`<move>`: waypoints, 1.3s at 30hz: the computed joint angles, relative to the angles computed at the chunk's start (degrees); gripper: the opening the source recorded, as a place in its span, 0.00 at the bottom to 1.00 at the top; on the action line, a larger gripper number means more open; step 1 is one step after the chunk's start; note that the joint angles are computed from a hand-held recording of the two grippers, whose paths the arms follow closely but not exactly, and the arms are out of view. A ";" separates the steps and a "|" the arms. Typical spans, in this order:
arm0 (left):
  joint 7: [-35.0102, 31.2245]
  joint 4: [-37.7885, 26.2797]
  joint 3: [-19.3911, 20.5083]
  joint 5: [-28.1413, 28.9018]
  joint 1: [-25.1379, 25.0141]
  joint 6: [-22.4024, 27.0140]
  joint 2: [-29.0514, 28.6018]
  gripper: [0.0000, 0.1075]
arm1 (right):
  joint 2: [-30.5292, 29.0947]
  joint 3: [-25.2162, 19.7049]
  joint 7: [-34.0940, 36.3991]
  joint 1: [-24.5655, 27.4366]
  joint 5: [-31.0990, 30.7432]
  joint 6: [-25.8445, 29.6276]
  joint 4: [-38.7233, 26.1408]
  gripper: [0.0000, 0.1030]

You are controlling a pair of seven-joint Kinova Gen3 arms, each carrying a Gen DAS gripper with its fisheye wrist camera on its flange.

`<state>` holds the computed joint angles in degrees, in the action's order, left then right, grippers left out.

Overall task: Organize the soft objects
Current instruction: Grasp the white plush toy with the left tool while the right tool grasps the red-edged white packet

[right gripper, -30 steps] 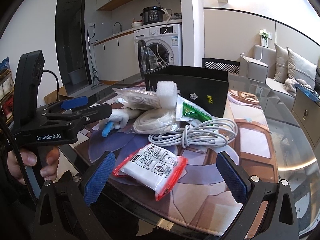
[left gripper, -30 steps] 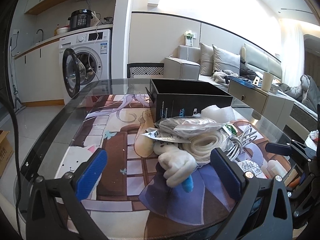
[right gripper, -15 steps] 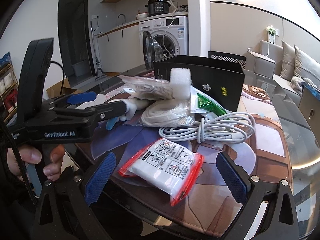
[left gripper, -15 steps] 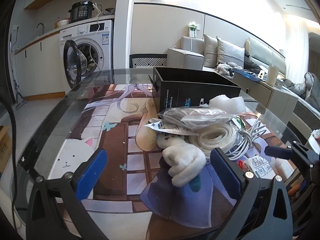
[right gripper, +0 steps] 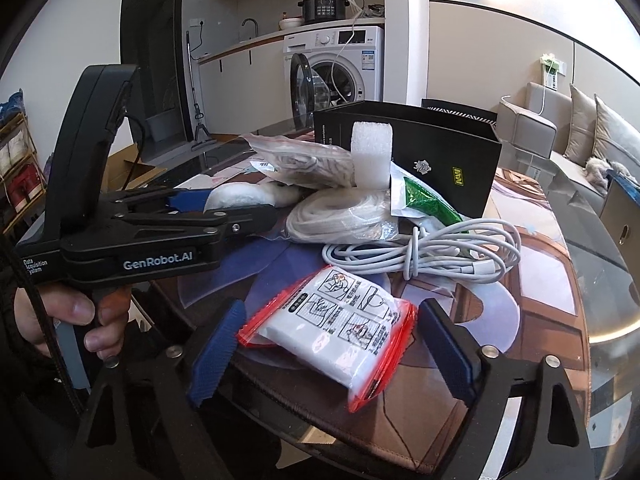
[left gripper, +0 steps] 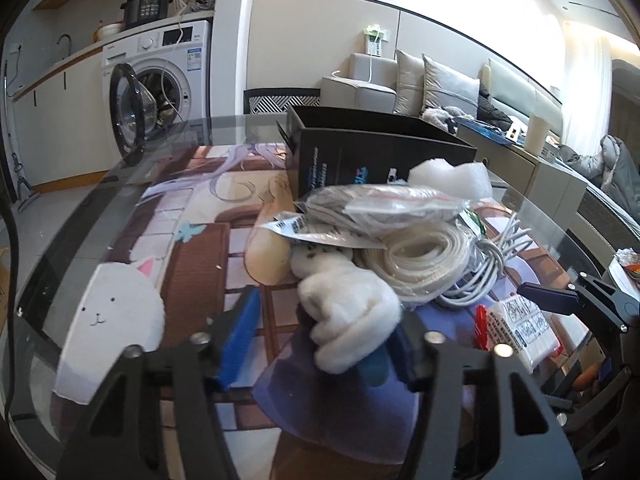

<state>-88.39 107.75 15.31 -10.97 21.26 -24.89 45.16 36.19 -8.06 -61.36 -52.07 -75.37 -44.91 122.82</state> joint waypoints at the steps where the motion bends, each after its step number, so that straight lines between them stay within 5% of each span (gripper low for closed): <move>1: -0.04 0.25 -0.04 0.00 0.08 -0.16 -0.08 0.43 | 0.05 -0.01 -0.24 -0.03 0.24 -0.19 0.08 0.86; 4: -0.02 0.30 0.54 -0.86 -0.35 0.35 -0.12 0.28 | -0.11 -0.06 -1.27 0.32 1.65 0.06 0.59 0.85; 18: -0.87 4.53 -0.81 -0.11 0.37 -3.70 -2.03 0.25 | -0.53 0.68 -2.39 -1.12 3.09 -0.70 1.58 0.65; 22: -0.46 6.15 -0.35 -1.16 -0.86 -5.45 -2.46 0.25 | -0.61 0.60 -2.98 -1.99 3.38 -2.53 2.17 0.51; 28: 0.31 7.28 -0.16 -2.35 -1.87 -6.21 -2.72 0.25 | -0.99 0.33 -2.60 -1.85 3.34 -2.25 2.53 0.52; 39: 0.26 6.91 -0.57 -2.26 -1.40 -6.17 -2.47 0.25 | -0.29 0.42 -2.74 -1.21 0.74 -2.10 1.08 0.78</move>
<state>-88.13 114.66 14.74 -13.23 19.86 -31.06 42.69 35.90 -7.64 -64.10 -53.27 -74.63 -47.00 123.90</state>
